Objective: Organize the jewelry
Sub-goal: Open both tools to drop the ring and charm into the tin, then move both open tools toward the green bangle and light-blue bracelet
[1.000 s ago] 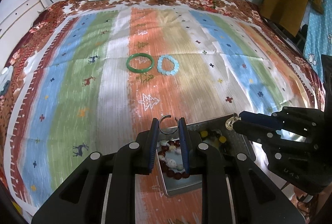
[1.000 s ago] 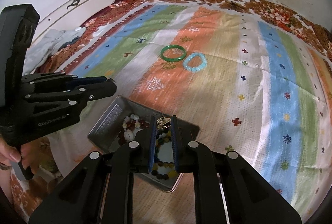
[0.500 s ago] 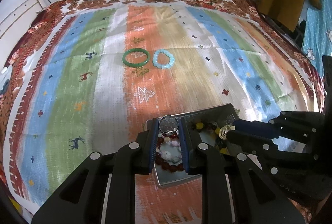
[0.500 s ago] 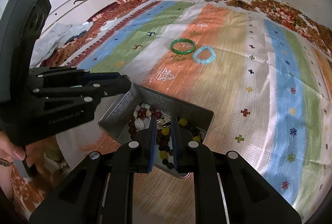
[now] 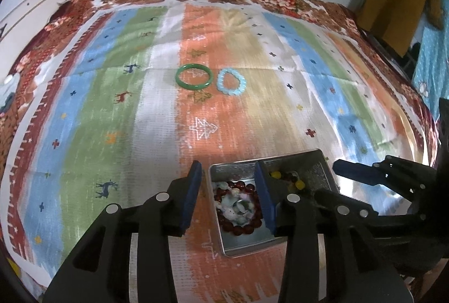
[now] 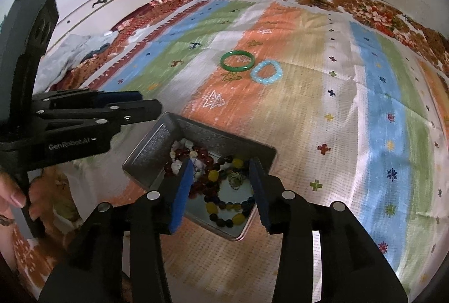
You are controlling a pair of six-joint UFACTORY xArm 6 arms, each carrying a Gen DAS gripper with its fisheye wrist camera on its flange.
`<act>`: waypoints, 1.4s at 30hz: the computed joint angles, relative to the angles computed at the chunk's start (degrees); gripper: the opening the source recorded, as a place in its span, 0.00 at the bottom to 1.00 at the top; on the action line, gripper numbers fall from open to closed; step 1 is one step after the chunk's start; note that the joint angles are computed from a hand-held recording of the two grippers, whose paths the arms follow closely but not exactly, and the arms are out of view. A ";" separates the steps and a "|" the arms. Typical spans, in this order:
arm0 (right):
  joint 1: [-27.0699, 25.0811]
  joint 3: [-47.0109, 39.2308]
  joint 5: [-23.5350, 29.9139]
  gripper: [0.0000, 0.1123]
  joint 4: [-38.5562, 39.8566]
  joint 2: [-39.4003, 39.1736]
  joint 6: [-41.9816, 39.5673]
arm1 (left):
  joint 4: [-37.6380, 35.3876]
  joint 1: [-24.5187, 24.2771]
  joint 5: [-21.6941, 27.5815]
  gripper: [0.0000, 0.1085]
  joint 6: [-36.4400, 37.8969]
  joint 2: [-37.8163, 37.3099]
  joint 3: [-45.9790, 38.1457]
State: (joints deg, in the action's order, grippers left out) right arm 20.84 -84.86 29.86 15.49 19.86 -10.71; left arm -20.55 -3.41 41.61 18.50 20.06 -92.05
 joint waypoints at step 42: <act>-4.45 -24.53 5.20 0.57 -7.33 16.74 9.96 | 11.79 1.11 4.60 0.71 -10.78 20.47 -28.99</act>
State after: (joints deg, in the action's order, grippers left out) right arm 16.40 -109.39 35.06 8.16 36.61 -0.75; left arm -8.76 -2.29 46.21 7.72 40.53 -121.04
